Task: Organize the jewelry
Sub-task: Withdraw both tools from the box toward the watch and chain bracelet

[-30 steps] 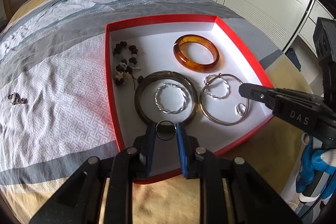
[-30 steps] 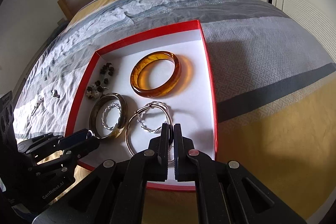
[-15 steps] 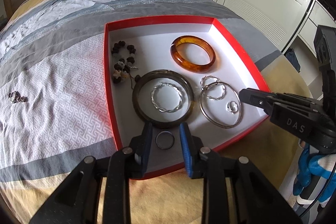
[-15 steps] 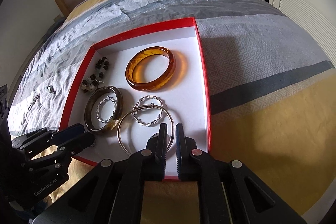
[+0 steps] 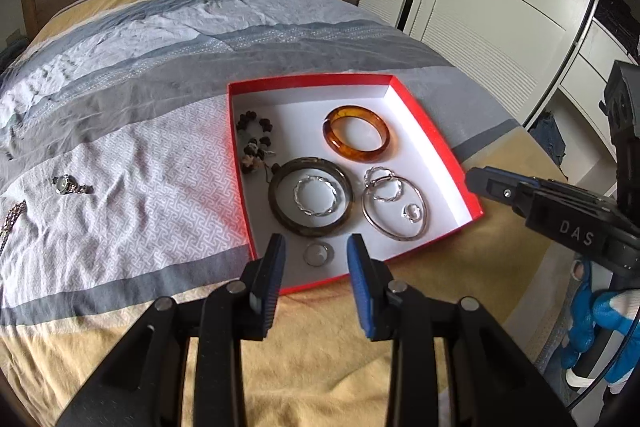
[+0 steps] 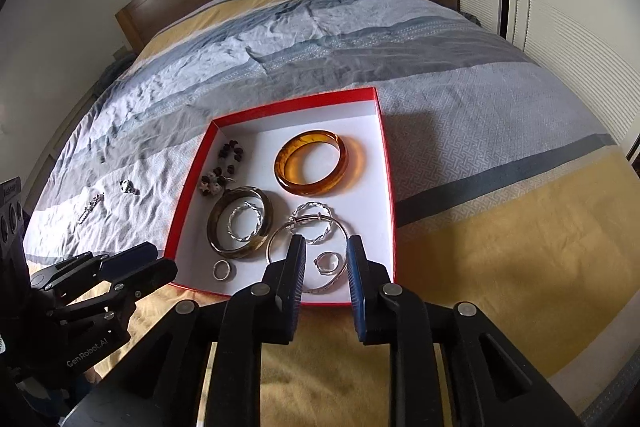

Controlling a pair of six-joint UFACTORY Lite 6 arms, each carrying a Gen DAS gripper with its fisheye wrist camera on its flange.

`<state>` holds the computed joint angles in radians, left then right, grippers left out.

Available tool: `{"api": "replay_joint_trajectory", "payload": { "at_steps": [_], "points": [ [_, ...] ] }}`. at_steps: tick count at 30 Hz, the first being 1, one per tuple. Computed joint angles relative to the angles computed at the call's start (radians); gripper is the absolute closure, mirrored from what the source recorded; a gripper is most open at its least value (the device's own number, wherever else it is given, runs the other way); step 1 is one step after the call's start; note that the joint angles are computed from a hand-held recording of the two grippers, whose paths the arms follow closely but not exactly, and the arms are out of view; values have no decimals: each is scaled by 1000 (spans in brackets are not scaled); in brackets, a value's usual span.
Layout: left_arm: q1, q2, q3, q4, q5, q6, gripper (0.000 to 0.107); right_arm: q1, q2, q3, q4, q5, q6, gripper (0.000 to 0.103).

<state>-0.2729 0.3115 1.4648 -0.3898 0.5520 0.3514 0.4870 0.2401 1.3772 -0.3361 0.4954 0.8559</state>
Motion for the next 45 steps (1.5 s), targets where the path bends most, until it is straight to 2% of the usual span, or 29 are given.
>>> {"api": "replay_joint_trajectory", "payload": {
  "at_steps": [6, 15, 20, 25, 32, 39, 45],
  "points": [
    [37, -230, -177, 42, 2, -60, 77, 86, -127, -44, -73, 62, 128, 75],
    [168, -588, -400, 58, 99, -62, 77, 330, -233, -87, -238, 162, 402, 73],
    [298, -773, -507, 43, 149, -4, 77, 446, -260, -85, -307, 226, 514, 72],
    [521, -901, -572, -73, 235, 180, 77, 530, -261, -54, -354, 295, 579, 72],
    [902, -977, -601, -256, 429, 495, 77, 641, -240, 43, -404, 413, 618, 68],
    [1292, -920, -541, -382, 674, 753, 77, 758, -184, 182, -451, 544, 630, 65],
    [1516, -853, -508, -418, 790, 874, 77, 841, -95, 326, -471, 633, 600, 64]
  ]
}}
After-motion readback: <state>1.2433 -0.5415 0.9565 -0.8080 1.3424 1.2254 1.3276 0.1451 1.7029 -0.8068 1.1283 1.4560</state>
